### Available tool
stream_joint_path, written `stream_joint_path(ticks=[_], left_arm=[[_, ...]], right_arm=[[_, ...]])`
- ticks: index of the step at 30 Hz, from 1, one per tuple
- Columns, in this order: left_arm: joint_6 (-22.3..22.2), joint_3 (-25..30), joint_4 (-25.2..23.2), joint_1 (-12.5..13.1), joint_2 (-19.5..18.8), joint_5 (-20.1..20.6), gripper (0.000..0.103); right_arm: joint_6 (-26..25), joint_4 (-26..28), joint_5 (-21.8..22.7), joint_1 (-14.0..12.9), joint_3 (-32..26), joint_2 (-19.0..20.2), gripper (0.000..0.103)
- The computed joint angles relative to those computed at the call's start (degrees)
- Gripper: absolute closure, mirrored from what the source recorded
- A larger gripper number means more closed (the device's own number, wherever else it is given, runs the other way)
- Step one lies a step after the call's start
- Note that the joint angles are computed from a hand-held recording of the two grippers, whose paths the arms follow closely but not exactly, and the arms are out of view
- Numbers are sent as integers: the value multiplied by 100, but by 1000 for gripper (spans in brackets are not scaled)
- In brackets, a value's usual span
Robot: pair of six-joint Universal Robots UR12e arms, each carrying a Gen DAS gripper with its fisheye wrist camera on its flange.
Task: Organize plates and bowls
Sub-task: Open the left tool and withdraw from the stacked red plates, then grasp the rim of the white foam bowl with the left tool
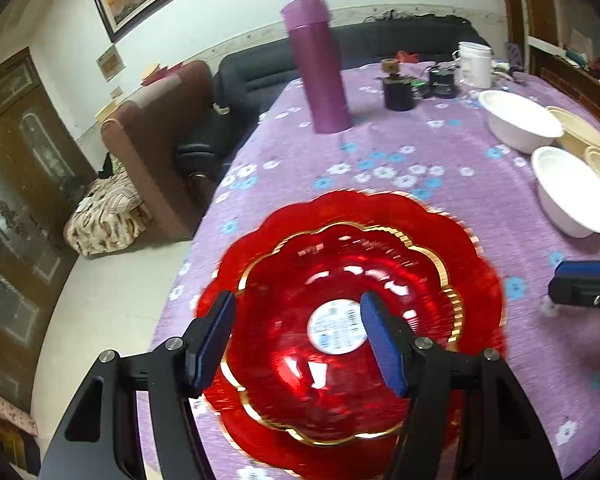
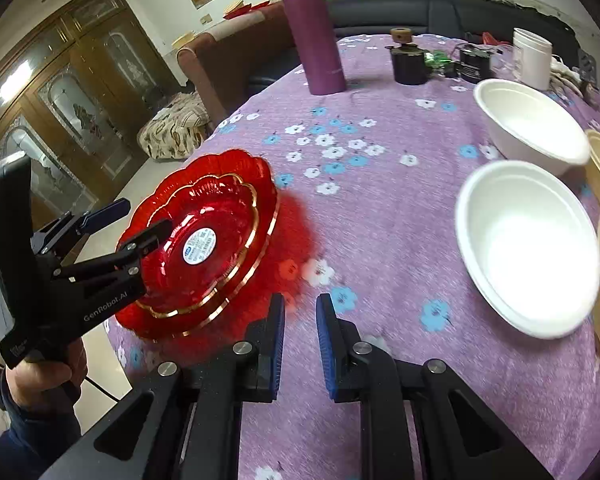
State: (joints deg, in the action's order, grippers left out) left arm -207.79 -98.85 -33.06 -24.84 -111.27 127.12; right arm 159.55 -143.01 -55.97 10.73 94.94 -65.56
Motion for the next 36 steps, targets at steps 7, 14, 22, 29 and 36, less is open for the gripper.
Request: stream_joint_path(ticks=[7,14,22,29,36], left_arm=[[352,242,421,-134,-141,-255,39],[759,589,970,-250,-418,-1012,34],[1015,1347,734,-258,-871,-2020,34],[699,2070,377,-158,-1326,-2004,34],[333,2156,458,59,-1518,-2574,35]], right_arm=[[168,-201,175,-266,291,-145,84],[579,-560,208,-614,545,-216,84],[1509,-965,243,-1037,602,-155,84],[2297,-1122,627,-1259,417,28,84],[2553,-1063,674,-1214,244,178,84]])
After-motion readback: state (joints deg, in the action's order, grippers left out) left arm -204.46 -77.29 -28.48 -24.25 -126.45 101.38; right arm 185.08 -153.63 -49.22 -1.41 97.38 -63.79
